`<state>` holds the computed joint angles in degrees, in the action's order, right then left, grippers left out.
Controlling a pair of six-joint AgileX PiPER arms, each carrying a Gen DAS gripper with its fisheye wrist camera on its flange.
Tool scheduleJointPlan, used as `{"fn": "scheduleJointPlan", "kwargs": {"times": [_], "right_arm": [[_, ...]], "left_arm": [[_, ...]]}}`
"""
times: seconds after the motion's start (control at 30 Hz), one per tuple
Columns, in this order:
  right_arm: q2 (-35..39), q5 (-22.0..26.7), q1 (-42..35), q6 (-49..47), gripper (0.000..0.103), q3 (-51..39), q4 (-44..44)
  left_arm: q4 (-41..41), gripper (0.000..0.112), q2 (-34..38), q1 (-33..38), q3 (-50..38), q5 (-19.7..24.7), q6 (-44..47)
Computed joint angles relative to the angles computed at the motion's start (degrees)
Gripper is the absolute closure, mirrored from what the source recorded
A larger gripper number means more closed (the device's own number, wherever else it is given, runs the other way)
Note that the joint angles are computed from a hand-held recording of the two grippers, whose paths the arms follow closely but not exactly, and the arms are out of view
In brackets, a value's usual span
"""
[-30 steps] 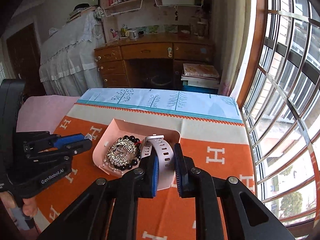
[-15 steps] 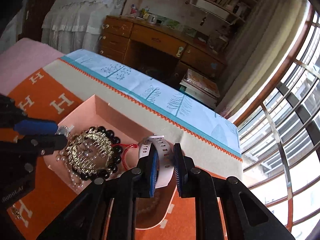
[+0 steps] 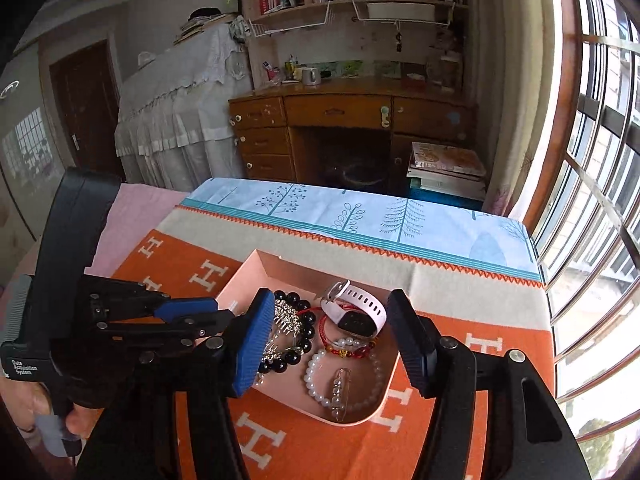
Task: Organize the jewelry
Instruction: 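Open both tools in the box and withdraw toward the flower brooches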
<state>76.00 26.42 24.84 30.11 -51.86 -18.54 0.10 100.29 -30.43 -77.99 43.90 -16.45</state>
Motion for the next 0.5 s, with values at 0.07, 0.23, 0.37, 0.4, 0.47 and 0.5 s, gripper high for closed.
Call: {"fn": "scheduleJointPlan", "kwargs": {"times": [0.07,0.23,0.37,0.4,0.47,0.5], "right_arm": [[-1.8,0.6,-0.9,-0.7,0.044,0.9,1.0],[-6.0,2.5,-3.1,-2.9,0.044,2.7,4.5],[-7.9,2.8,-4.0,-3.2,0.044,4.3,6.0],[-8.5,3.1,-3.9,-2.9,0.044,4.8,5.8],[-9.5,3.2,-3.6,-2.4,0.044,5.7,5.5],[-9.9,3.4,-3.3,-1.9,0.044,6.2,5.1]], "left_arm": [[0.1,0.097,0.7,-0.2,-1.2,1.3,-0.4],[-0.9,0.09,0.9,0.0,-2.5,3.0,-0.3],[0.0,0.068,-1.2,-0.1,-1.1,2.4,-1.3],[0.3,0.068,-1.6,-0.1,-1.0,2.7,-1.5],[0.4,0.068,-2.6,-0.1,-0.7,3.2,-1.7],[0.7,0.068,-3.2,-0.1,-0.4,3.4,-2.0]]}}
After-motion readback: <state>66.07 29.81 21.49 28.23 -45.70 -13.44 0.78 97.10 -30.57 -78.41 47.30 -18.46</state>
